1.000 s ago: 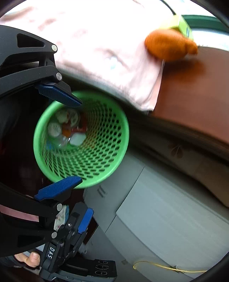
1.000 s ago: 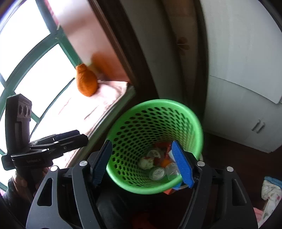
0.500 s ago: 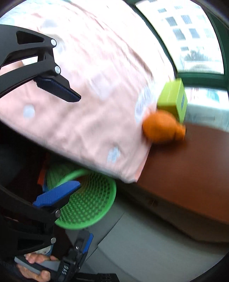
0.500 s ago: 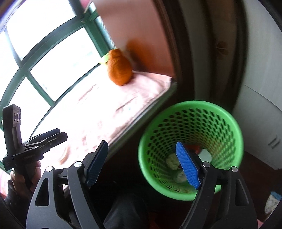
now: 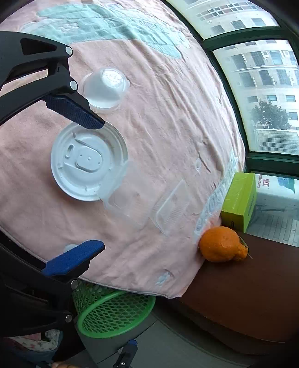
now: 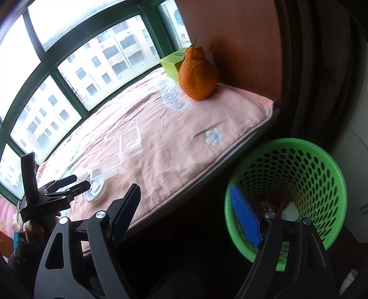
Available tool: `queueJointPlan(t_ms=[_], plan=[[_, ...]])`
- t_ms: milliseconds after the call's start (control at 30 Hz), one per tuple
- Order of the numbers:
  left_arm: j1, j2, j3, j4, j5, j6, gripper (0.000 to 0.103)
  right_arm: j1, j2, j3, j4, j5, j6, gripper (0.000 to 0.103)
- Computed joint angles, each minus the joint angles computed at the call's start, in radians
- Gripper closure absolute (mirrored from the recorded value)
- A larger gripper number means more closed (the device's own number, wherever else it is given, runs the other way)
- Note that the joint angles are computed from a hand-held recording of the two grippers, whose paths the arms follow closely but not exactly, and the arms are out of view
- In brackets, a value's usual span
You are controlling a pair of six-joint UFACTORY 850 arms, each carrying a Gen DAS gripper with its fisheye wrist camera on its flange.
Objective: Collect trash
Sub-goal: 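Grasp the white round lid with left tool while right tool returns to table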
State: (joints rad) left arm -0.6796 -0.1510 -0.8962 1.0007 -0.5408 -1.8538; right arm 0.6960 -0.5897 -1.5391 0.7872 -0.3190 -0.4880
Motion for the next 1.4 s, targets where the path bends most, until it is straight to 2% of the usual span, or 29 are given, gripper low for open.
queueJointPlan(t_ms=[367, 700, 967, 1100, 1400], plan=[[0.064, -0.028, 0.040, -0.086, 0.074, 0.141, 0.009, 0.051, -0.073, -0.102, -0.078, -0.067, 0.053, 0.023], [0.075, -0.035, 0.044, -0.055, 0.119, 0.142, 0.008, 0.087, -0.135, -0.197, -0.114, -0.123, 0.065, 0.023], [0.075, -0.041, 0.049, -0.023, 0.111, 0.108, 0.009, 0.106, -0.162, -0.238, -0.135, -0.147, 0.075, 0.023], [0.066, -0.031, 0.061, 0.005, 0.103, 0.072, 0.012, 0.110, -0.174, -0.254, -0.133, -0.161, 0.074, 0.023], [0.031, 0.053, 0.112, -0.029, 0.053, 0.087, 0.013, 0.123, -0.216, -0.317, -0.109, -0.194, 0.062, 0.023]])
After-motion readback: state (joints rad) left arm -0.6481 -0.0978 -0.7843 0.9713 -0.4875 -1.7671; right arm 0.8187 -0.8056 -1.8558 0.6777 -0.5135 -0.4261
